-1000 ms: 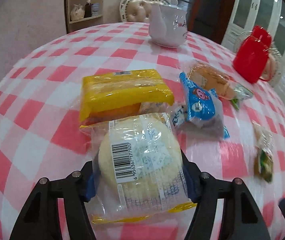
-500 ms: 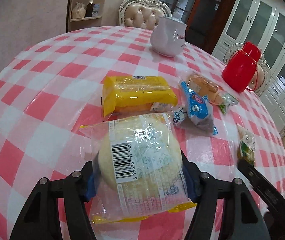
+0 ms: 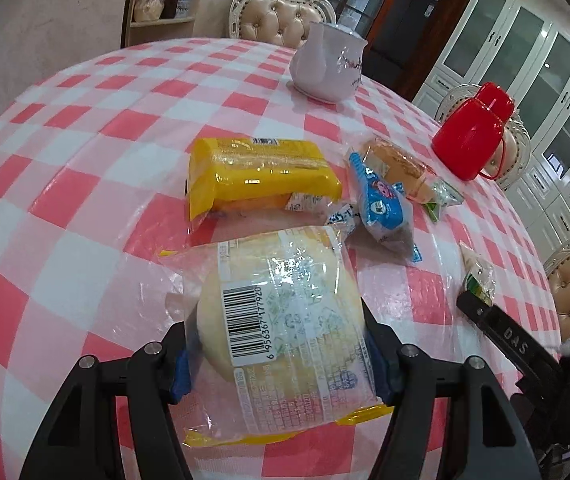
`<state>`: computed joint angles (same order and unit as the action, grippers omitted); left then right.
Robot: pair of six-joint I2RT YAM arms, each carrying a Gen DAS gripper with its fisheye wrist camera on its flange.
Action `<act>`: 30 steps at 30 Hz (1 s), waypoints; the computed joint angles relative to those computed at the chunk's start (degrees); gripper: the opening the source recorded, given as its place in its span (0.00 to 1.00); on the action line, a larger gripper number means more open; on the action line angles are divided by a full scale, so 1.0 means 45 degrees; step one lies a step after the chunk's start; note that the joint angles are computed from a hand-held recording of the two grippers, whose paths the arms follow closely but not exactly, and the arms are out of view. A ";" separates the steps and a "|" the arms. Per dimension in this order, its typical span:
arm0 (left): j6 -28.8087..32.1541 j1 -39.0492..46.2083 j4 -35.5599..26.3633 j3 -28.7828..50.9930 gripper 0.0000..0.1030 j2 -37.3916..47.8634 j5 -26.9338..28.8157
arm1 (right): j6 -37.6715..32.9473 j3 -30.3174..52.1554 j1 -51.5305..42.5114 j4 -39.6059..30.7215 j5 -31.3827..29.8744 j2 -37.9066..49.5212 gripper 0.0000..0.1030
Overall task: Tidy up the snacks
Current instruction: 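Grasp the green-print snack packet with the right tool, then carry the bun bag and green packet to the clear box and open both tools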
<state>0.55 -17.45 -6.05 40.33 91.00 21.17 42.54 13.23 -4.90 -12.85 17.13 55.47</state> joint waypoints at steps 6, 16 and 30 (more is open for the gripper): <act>0.0130 -0.0069 -0.0126 0.0045 0.65 0.0034 0.0077 | 0.0829 0.0859 0.0537 0.0517 0.1085 0.2021 0.68; 0.0358 -0.0135 -0.0279 0.0302 0.65 0.0452 0.0146 | -0.0972 -0.0641 0.1045 0.0512 -0.0045 -0.1364 0.42; 0.0362 0.0261 0.0099 0.0087 0.65 -0.0135 -0.0021 | 0.1333 -0.1049 0.4503 -0.0710 0.0916 -0.3522 0.42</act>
